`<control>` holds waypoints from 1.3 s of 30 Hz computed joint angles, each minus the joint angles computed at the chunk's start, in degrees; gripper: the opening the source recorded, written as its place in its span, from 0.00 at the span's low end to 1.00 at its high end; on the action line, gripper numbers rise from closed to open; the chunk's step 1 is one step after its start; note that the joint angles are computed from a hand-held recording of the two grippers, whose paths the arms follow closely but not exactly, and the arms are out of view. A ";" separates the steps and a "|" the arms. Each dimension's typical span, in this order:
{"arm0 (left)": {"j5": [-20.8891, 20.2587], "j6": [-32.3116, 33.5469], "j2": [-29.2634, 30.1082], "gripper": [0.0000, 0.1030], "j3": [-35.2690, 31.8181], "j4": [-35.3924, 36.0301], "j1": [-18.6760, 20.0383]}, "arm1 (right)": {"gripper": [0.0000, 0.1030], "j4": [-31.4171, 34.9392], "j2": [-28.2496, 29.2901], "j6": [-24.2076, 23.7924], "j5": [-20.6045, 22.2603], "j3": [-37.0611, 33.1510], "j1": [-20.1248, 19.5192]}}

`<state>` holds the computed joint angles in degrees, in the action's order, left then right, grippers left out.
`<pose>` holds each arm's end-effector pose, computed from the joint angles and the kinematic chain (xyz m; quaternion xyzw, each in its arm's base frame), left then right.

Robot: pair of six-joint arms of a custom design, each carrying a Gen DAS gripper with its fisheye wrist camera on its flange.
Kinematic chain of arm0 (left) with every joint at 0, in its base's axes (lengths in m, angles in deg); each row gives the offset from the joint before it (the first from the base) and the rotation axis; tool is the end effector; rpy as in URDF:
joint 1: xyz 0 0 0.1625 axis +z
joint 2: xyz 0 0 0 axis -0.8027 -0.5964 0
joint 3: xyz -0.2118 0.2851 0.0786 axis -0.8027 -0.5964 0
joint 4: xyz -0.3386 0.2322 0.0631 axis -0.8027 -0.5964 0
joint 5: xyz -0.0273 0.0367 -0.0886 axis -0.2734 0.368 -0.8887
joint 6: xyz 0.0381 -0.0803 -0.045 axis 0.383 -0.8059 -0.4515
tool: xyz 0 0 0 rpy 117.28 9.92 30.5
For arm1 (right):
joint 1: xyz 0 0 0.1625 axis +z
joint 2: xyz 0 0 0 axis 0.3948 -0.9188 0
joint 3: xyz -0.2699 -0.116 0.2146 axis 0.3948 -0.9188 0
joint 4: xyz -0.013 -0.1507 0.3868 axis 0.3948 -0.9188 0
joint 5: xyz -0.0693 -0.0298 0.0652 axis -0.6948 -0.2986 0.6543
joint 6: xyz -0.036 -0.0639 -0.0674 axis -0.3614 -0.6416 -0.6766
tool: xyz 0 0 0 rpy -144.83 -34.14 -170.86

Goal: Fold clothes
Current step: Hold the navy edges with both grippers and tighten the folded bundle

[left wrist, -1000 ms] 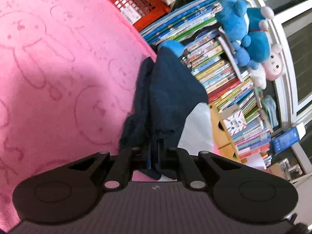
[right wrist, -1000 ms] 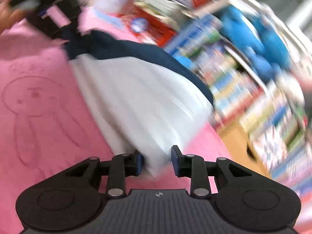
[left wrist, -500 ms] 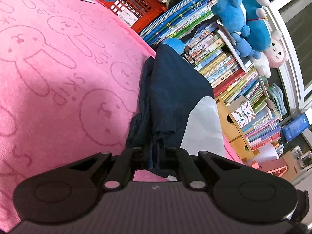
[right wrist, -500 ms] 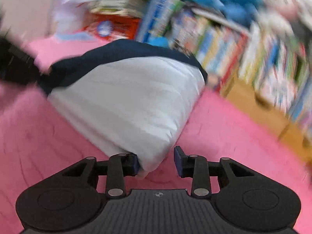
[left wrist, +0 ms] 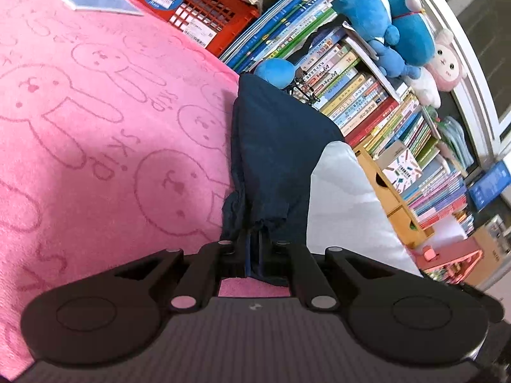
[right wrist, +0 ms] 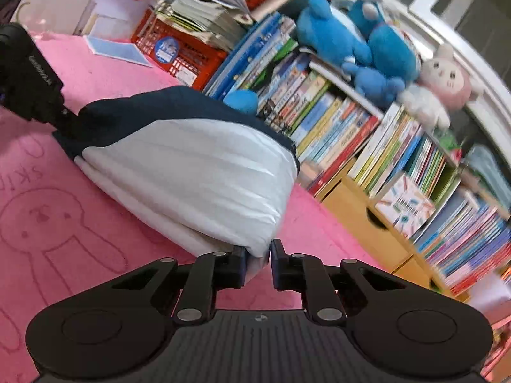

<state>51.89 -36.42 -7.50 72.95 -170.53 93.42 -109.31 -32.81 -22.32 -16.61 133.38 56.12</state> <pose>-0.3676 -0.5977 -0.0077 -0.1329 0.8103 -0.5605 0.1079 0.0305 -0.6540 0.3732 0.6579 -0.6216 0.3043 0.2971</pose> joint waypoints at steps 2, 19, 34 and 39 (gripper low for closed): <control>0.01 0.04 -0.04 0.06 -0.02 0.08 0.05 | 0.16 1.61 0.97 3.05 -2.52 -1.51 0.55; -0.54 0.76 -1.14 0.06 0.61 4.61 -0.62 | 0.14 -17.41 2.21 -10.61 4.09 4.26 0.30; 4.18 -1.09 -2.52 0.02 2.32 13.80 -3.16 | 0.12 15.51 -4.14 13.63 -10.06 -4.21 -0.58; 11.26 -17.24 -6.56 0.04 5.74 31.34 -4.51 | 0.12 30.61 -3.99 18.23 -9.79 -10.61 -1.65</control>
<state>63.15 -53.66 -14.06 78.69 -139.18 88.91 -78.70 -36.80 -4.09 -26.40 122.77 54.47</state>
